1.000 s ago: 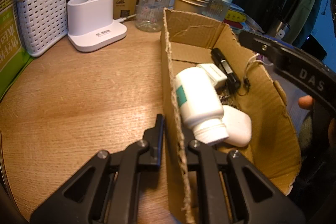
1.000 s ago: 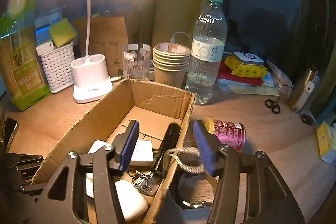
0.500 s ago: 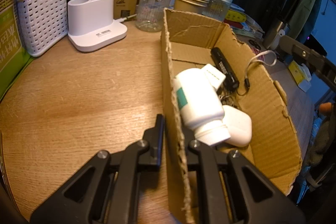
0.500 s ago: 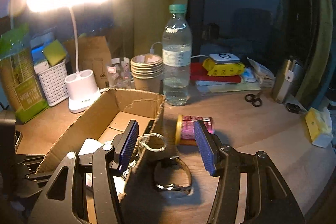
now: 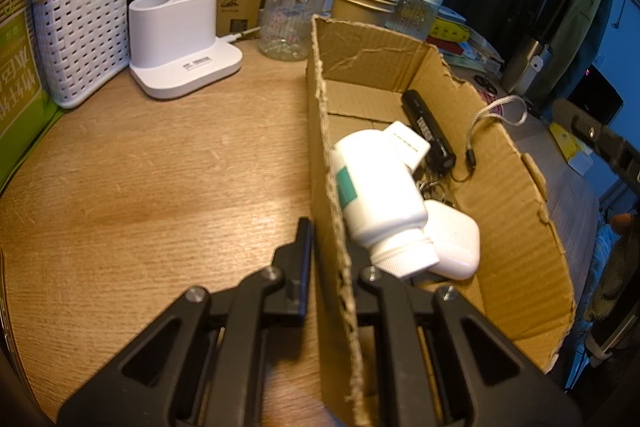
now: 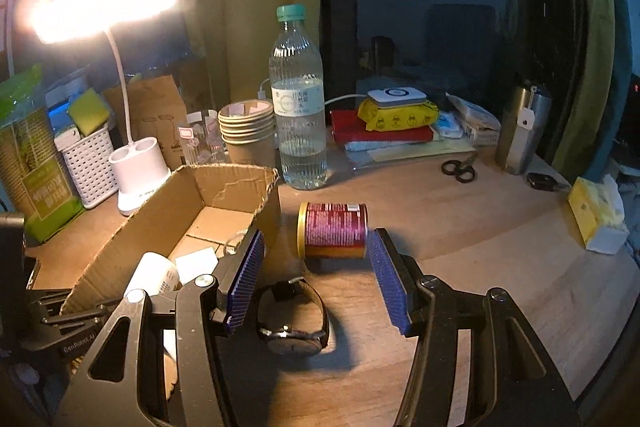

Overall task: Organize rigid objects
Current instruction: 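Move the open right tool to the wristwatch on the table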

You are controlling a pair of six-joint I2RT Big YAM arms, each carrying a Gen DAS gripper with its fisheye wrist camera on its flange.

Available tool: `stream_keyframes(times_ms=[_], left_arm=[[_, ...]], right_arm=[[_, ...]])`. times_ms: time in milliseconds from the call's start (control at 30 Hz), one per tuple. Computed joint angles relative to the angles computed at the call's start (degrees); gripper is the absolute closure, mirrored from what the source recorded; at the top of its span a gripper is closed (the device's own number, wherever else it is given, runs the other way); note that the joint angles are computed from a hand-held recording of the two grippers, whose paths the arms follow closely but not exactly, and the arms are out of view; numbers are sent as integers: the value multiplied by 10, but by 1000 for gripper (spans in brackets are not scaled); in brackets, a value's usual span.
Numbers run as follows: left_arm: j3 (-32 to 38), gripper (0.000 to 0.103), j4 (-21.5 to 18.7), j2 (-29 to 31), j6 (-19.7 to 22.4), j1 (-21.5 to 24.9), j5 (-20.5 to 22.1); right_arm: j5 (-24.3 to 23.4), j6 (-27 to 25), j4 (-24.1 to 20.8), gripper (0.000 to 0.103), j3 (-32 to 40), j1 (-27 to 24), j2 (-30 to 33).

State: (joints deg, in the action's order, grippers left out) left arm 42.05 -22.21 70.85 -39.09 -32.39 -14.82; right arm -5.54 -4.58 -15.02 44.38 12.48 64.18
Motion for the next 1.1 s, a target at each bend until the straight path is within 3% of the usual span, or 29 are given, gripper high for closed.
stream_keyframes(times_ms=[267, 333, 1100], left_arm=[[0, 93, 0, 0, 0, 0, 0], [0, 93, 0, 0, 0, 0, 0], [0, 93, 0, 0, 0, 0, 0]], right_arm=[[-38, -3, -23, 44, -3, -18, 21], [-50, -5, -31, 34, -2, -20, 28], [-141, -34, -95, 31, 22, -38, 86]])
